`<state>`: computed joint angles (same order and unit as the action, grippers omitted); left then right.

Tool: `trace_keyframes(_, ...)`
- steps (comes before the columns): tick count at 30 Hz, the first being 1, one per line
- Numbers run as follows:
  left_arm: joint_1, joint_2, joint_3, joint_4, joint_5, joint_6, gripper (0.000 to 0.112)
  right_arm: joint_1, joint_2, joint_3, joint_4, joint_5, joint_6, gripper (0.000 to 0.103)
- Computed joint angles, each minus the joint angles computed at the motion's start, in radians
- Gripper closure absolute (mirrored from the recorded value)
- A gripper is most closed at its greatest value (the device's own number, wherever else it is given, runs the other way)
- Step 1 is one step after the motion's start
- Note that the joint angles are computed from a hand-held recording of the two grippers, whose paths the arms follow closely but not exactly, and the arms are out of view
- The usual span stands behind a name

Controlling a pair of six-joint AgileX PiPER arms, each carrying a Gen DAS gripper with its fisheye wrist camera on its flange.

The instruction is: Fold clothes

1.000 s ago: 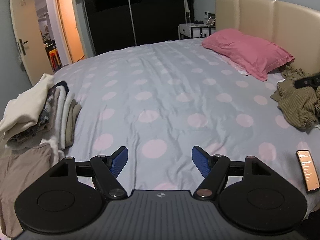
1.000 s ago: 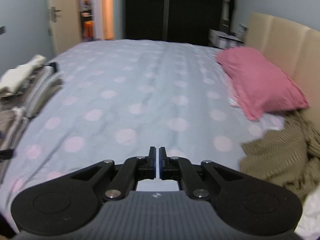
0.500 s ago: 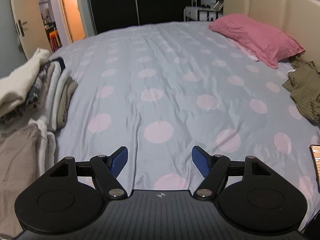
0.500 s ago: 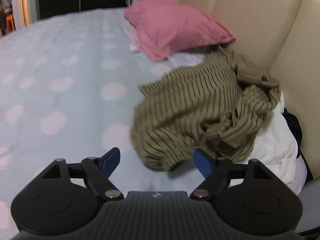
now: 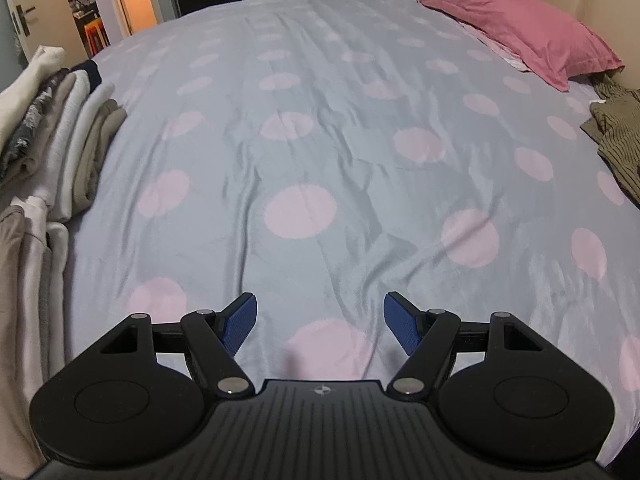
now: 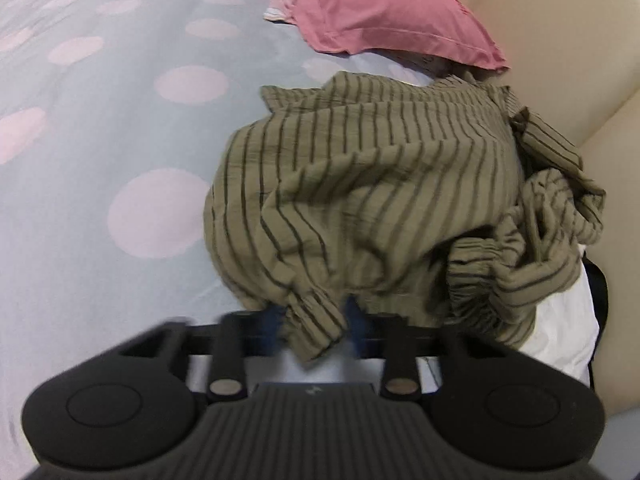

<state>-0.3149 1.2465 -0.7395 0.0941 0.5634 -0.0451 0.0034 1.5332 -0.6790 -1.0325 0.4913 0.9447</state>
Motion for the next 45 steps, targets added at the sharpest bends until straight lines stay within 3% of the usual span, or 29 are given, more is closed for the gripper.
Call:
trace_keyframes(2, 0.000, -0.016, 0.001, -0.008, 0.006, 0.005, 0.043, 0.008, -0.025, -0.004, 0.054, 0.012, -0.040, 0.090)
trace_keyframes(9, -0.027, -0.145, -0.011, -0.041, 0.066, 0.021, 0.043, 0.166, -0.194, -0.078, 0.387, 0.150, -0.311, 0.093)
trace_keyframes(15, -0.019, -0.290, -0.033, -0.087, 0.150, 0.083, 0.043, 0.462, -0.283, -0.217, 0.544, 0.316, -0.320, 0.093)
trace_keyframes(20, 0.064, -0.392, -0.061, -0.178, 0.236, 0.217, 0.043, 0.770, -0.245, -0.396, 0.661, 0.375, -0.283, 0.094)
trace_keyframes(24, 0.283, -0.460, -0.070, -0.357, 0.334, 0.485, 0.043, 0.993, -0.115, -0.586, 0.760, 0.351, -0.319, 0.094)
trace_keyframes(30, 0.672, -0.485, -0.063, -0.594, 0.509, 0.866, 0.043, 1.149, 0.079, -0.763, 0.789, 0.330, -0.346, 0.092)
trace_keyframes(34, 0.778, -0.490, -0.034, -0.658, 0.579, 0.993, 0.043, 1.175, 0.087, -0.720, 0.748, 0.318, -0.288, 0.082)
trace_keyframes(36, 0.759, -0.496, -0.016, -0.659, 0.590, 1.019, 0.043, 1.193, 0.049, -0.668, 0.708, 0.316, -0.243, 0.064)
trace_keyframes(37, 0.752, -0.502, -0.005, -0.665, 0.598, 1.040, 0.045, 1.203, 0.031, -0.643, 0.689, 0.316, -0.220, 0.061)
trace_keyframes(45, 0.505, -0.568, 0.124, -0.618, 0.522, 1.071, 0.048, 1.301, -0.160, -0.321, 0.603, 0.305, -0.039, 0.061)
